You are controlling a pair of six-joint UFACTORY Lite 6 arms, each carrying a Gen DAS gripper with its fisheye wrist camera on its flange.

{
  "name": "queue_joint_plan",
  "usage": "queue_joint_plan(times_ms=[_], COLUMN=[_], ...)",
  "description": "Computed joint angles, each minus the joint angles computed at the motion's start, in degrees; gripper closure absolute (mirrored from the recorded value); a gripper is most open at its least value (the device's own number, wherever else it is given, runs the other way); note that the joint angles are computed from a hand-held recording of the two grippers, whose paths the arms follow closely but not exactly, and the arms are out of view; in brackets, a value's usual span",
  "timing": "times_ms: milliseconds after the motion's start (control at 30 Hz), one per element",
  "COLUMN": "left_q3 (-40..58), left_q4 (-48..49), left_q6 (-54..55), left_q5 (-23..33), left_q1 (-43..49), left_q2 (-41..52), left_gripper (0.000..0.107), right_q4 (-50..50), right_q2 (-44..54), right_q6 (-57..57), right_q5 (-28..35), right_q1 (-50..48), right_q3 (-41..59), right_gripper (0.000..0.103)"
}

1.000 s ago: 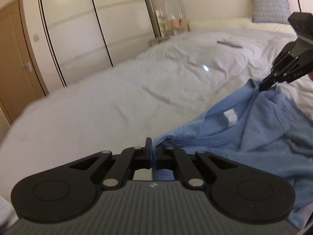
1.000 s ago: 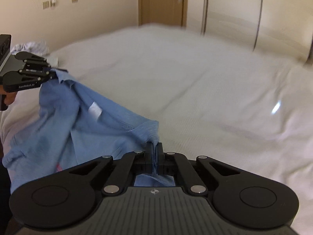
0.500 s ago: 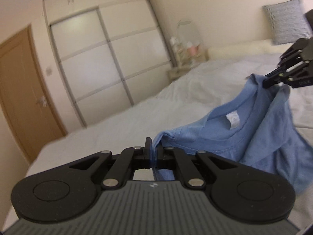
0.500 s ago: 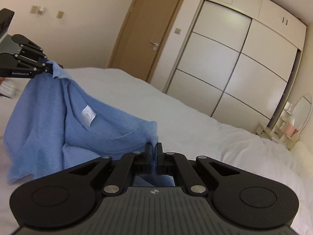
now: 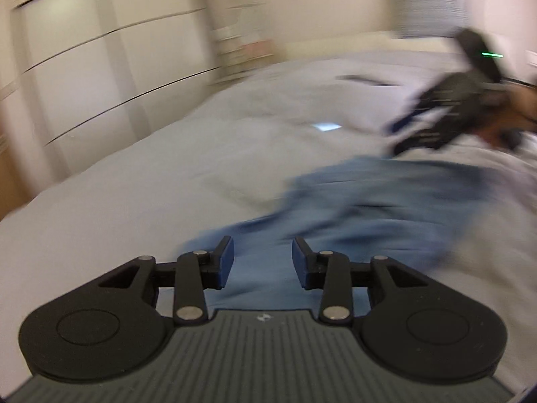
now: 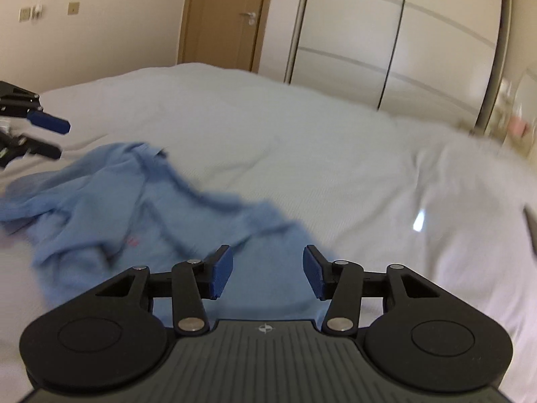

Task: Fold clothes
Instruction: 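Lower the shirt onto the bed and open both grippers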

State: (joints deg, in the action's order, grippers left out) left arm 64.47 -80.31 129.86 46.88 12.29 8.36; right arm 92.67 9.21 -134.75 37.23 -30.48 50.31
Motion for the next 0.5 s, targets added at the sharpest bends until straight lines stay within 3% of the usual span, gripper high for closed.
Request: queue_joint_plan(times_ms=[133, 300, 367, 400, 500], left_q3=[-5.78, -8.56, -8.08, -8.10, -8.90], left_q4=[4.67, 2.69, 1.08, 0.52, -1.65], left_q6=[5.36, 11.04, 13.65, 14.25, 14.96], left_q5=[-1.52, -14.71, -18.93, -20.83, -21.88], left_q1=[-7.92, -21.29, -24.72, -25.82, -26.13], left_q2=[-5.53, -3.30, -0.27, 0.19, -1.14], left_gripper=[0.069, 0.069, 0.081, 0.102, 0.104], right_q4=[-4.56, -8.88, -9.98, -10.53, -12.45], right_q2=[-4.47, -7.66, -6.46, -5.86, -4.07], right_q6=[1.57, 3.96, 5.18, 5.80, 7.66], right_q5=[3.86, 5.37, 5.38, 5.38, 5.67], right_q1=[-5.13, -8.45, -9.21, -9.58, -10.61], right_q3=[-6.32, -9.05, -8.44, -8.12, -7.17], right_gripper=[0.042, 0.037, 0.037, 0.037, 0.037])
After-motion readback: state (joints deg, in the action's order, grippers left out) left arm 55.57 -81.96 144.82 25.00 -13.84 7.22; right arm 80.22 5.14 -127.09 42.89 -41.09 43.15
